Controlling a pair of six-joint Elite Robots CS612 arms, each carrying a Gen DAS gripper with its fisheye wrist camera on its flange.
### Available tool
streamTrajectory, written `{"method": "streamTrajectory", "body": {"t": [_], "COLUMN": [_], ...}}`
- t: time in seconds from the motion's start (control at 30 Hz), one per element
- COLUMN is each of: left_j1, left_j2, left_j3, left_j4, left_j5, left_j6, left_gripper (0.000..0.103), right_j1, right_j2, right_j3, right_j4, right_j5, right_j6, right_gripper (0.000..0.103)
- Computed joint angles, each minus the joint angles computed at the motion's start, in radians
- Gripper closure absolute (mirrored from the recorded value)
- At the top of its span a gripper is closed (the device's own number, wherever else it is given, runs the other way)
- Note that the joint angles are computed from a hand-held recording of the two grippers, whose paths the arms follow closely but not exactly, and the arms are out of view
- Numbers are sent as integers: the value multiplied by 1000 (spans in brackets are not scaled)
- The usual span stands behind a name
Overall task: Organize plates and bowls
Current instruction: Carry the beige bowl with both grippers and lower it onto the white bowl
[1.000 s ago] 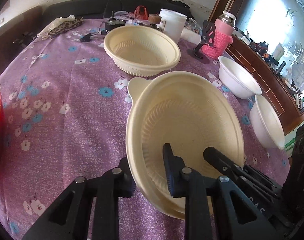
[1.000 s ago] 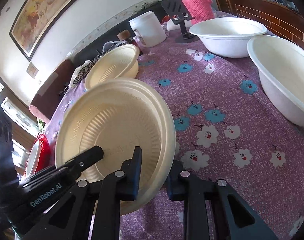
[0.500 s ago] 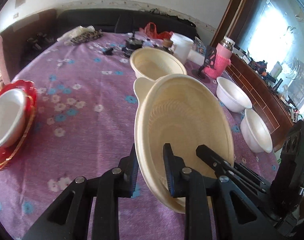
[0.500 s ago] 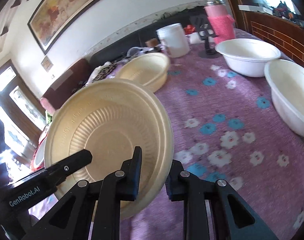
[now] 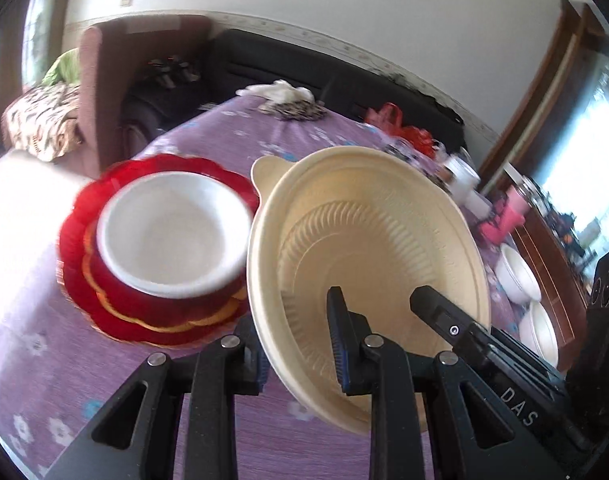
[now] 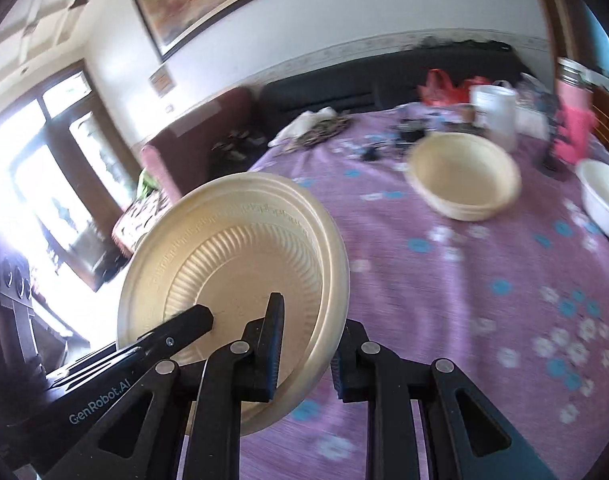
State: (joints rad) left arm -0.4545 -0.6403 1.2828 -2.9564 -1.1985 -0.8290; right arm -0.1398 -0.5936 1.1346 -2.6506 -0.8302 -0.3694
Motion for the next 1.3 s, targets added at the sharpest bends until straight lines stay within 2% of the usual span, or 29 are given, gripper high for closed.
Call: {"method": "streamTrajectory", "body": {"t": [0.23,0.4,0.8,1.07,1.3], "left_j1": [50,81,94,93,84], "left_j2": [-29,-24,-10,-21,-50], "left_j3": [41,39,25,37,52], "left_j4": [68,103,119,99,79], "left_j5": [40,15,-5,10,63], "left_j6": [-68,-96,-103,-95,-56], "left_gripper": [80,80,80,80,80], "right_j1": [79,118,138,140,136], "right_j2": [37,74,109,96,79], "right_j3": [-112,-181,-235,-222,-216], "right_j4": [197,259,289,261,220], "right_j5": [-17,-66,-104,-101,-69], "right_j6": [-74,-96,-93,-90,-83], "right_gripper": [80,80,80,80,80]}}
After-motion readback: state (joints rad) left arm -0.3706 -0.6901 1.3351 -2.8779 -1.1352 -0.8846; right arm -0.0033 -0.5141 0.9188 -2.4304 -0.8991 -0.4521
